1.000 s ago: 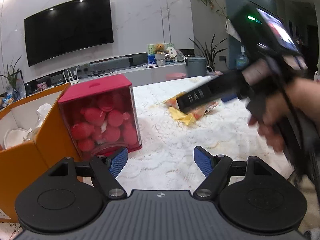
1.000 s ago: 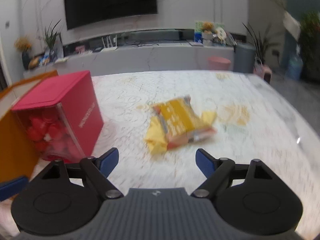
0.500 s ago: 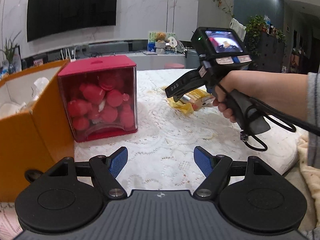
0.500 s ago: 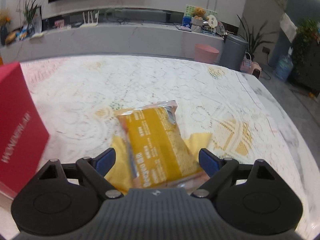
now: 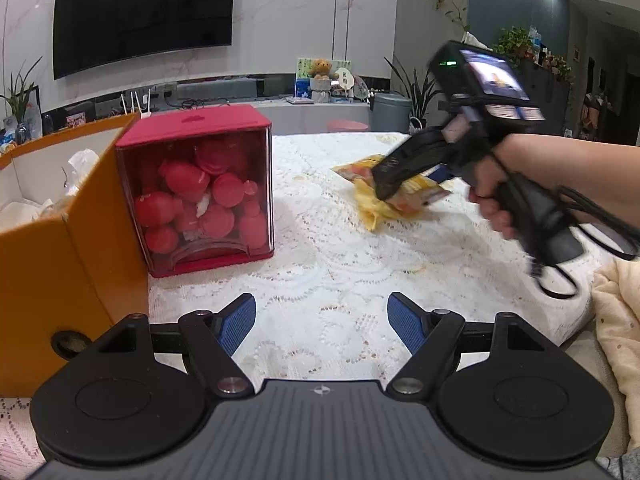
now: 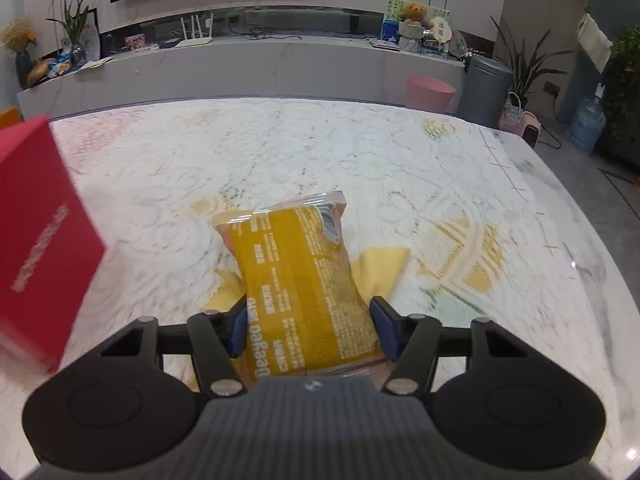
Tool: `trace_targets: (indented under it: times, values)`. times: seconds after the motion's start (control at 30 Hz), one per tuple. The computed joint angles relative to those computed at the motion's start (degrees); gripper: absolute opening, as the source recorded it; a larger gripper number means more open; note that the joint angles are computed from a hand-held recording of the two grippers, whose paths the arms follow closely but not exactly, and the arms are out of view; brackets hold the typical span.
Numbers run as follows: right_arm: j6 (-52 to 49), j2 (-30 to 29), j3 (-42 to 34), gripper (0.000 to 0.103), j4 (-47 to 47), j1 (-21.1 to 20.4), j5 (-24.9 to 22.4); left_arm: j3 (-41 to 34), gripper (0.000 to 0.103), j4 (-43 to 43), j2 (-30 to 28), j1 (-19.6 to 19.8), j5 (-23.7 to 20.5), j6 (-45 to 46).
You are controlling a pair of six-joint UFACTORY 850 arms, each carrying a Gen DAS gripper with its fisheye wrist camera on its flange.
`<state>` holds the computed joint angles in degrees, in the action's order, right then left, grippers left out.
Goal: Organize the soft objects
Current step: 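Grasp the yellow snack bag with the right tool, then grasp the yellow cloth with the left tool while the right tool holds the bag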
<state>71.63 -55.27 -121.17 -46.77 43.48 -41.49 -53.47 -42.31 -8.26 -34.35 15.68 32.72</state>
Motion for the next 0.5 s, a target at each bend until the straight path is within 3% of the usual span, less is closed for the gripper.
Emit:
trace_targets:
  times: [0.27,0.5]
  values:
    - [-0.7,12.4,15.4,0.060,4.6,2.9,-0.1,0.2,0.088,2.4,1.3,0.4,-0.8,-3.2]
    - [0.9,20.0,26.4,0.061,9.5,5.2,0.5,1.3,0.088,16.0,1.1,0.2,-2.1,-12.1]
